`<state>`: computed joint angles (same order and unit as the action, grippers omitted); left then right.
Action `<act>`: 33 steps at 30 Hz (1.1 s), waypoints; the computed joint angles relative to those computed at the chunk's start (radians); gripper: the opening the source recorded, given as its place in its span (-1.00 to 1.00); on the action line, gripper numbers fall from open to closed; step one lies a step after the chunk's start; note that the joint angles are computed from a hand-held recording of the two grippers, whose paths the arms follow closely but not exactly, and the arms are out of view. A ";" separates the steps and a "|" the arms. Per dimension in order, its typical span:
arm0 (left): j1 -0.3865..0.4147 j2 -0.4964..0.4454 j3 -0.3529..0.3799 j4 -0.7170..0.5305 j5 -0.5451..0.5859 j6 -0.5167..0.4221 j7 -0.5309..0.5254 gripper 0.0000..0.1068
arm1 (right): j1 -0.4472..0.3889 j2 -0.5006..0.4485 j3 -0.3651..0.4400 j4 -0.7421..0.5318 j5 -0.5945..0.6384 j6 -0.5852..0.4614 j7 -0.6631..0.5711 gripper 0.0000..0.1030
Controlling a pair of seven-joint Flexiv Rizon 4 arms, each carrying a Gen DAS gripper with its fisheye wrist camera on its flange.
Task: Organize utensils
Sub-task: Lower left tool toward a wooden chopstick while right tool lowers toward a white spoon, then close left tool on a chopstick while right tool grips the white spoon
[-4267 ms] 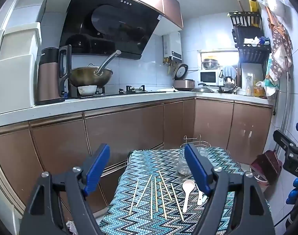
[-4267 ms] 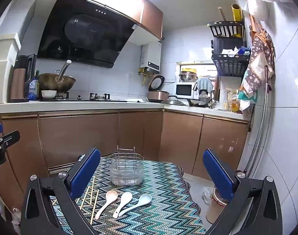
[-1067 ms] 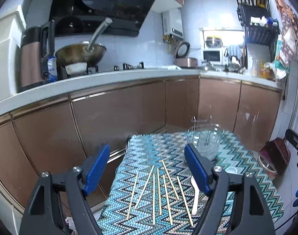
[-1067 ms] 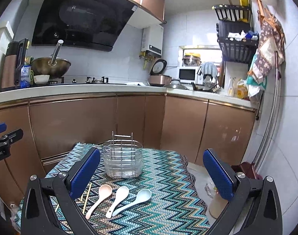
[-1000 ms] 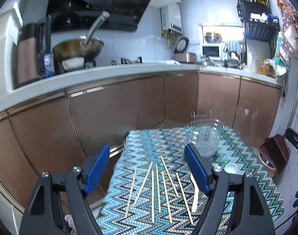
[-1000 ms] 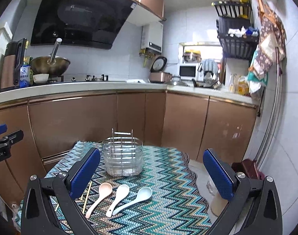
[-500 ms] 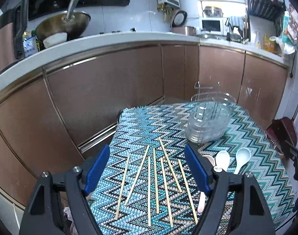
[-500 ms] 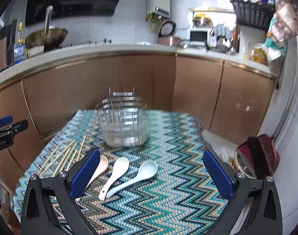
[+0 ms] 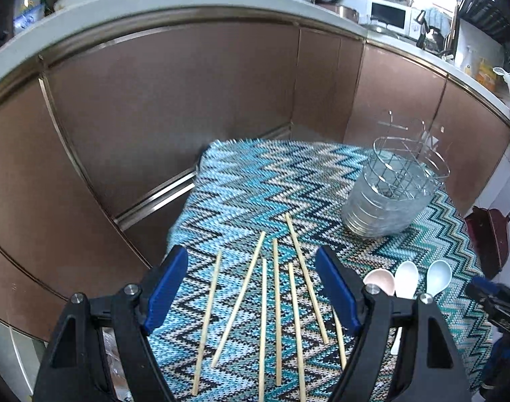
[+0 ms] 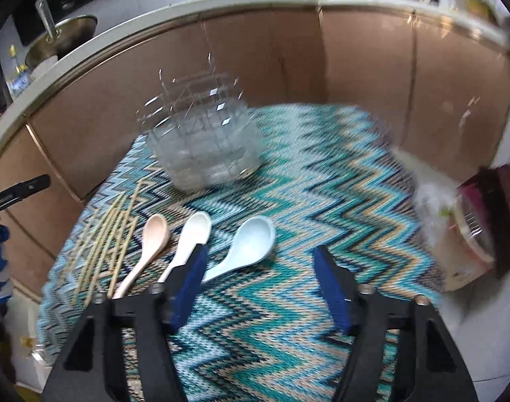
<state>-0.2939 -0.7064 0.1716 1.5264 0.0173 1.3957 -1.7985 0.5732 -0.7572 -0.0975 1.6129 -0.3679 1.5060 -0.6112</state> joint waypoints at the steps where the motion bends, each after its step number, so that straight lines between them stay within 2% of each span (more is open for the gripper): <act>1: 0.018 -0.002 -0.025 -0.004 -0.010 -0.013 0.018 0.44 | -0.051 -0.019 0.066 -0.025 0.012 -0.006 -0.032 -0.03; 2: 0.026 -0.007 -0.036 -0.012 -0.016 -0.025 0.028 0.44 | -0.097 -0.039 0.128 -0.054 0.026 -0.024 -0.065 -0.11; 4: 0.031 -0.017 -0.045 -0.028 -0.024 -0.048 0.038 0.44 | -0.137 -0.059 0.189 -0.082 0.043 -0.016 -0.119 -0.41; 6: 0.049 -0.026 -0.072 -0.038 -0.038 -0.064 0.060 0.44 | -0.201 -0.093 0.299 -0.129 0.058 0.003 -0.219 -0.43; 8: 0.072 -0.034 -0.106 -0.045 -0.057 -0.080 0.090 0.43 | -0.238 -0.127 0.380 -0.189 0.062 -0.033 -0.306 -0.48; 13: 0.109 -0.069 -0.149 -0.095 -0.103 -0.156 0.154 0.43 | -0.259 -0.215 0.467 -0.357 0.086 -0.172 -0.453 -0.49; 19: 0.142 -0.121 -0.181 -0.188 -0.151 -0.285 0.216 0.42 | -0.252 -0.294 0.489 -0.513 0.147 -0.338 -0.553 -0.48; 23: 0.166 -0.151 -0.214 -0.237 -0.190 -0.362 0.262 0.41 | -0.241 -0.319 0.485 -0.564 0.195 -0.383 -0.605 -0.48; 27: 0.151 -0.191 -0.181 -0.313 -0.176 -0.432 0.256 0.36 | -0.225 -0.348 0.481 -0.629 0.240 -0.438 -0.658 -0.48; 31: 0.154 -0.246 -0.163 -0.414 -0.164 -0.534 0.244 0.09 | -0.219 -0.356 0.475 -0.662 0.292 -0.479 -0.708 -0.48; 33: 0.159 -0.272 -0.158 -0.460 -0.158 -0.578 0.237 0.02 | -0.212 -0.359 0.465 -0.676 0.317 -0.492 -0.726 -0.48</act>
